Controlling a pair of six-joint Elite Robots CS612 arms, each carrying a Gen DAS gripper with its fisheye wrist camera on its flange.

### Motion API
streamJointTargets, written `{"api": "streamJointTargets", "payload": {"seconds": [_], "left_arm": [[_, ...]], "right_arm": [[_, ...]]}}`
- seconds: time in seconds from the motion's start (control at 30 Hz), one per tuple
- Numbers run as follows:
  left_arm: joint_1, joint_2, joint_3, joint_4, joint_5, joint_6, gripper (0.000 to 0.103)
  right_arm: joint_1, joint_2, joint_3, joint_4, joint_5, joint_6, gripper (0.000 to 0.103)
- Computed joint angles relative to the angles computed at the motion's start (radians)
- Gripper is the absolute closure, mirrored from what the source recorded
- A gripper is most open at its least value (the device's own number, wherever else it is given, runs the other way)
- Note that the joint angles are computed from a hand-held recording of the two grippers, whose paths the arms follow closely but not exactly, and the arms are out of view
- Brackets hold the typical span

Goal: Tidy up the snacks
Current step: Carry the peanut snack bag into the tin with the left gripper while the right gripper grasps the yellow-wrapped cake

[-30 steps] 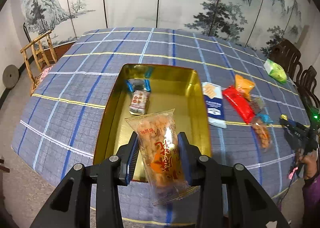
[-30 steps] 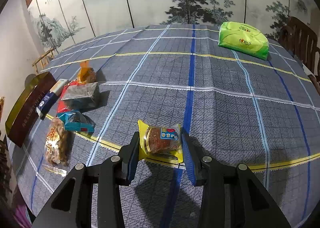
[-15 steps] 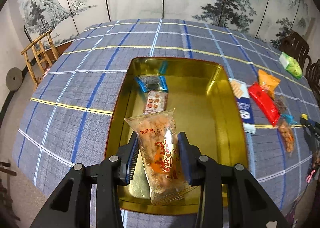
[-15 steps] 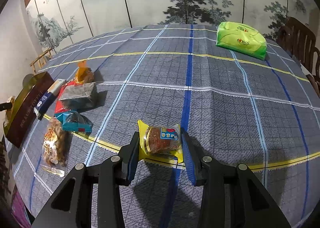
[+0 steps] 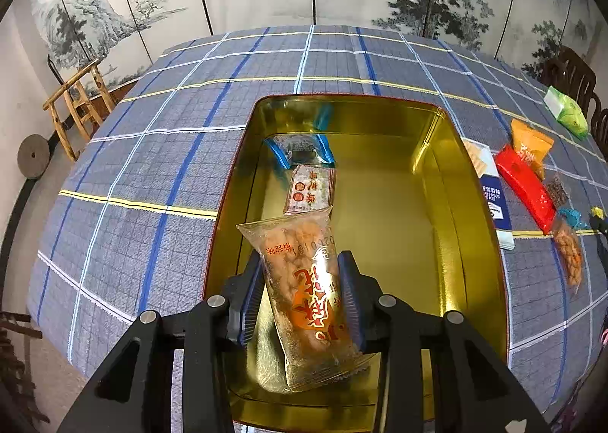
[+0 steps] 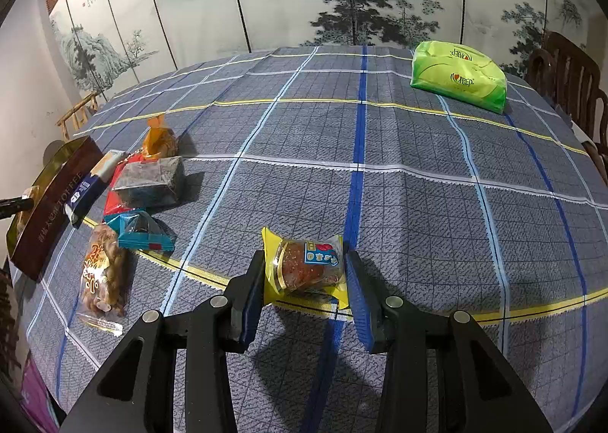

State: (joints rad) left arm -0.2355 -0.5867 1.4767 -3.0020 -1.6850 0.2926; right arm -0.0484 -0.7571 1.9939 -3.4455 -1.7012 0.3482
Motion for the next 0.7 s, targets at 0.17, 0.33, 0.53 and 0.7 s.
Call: {"api": "streamJointTargets", "payload": {"seconds": [0.17,0.33,0.53,0.7], "left_arm": [[-0.002,0.005,-0.007,0.005,0.013,0.006,0.068],[-0.003,0.01,-0.014,0.014,0.022,0.012,0.068],[-0.005,0.014,-0.019,0.016,0.027,0.015,0.068],[-0.006,0.016,-0.02,0.017,0.03,0.017,0.068]], "right_arm": [[0.0,0.0,0.0,0.0,0.001,0.0,0.061],[0.0,0.0,0.0,0.0,0.0,0.0,0.061],[0.0,0.0,0.0,0.001,0.0,0.0,0.061],[0.0,0.0,-0.001,0.002,-0.001,0.0,0.061]]}}
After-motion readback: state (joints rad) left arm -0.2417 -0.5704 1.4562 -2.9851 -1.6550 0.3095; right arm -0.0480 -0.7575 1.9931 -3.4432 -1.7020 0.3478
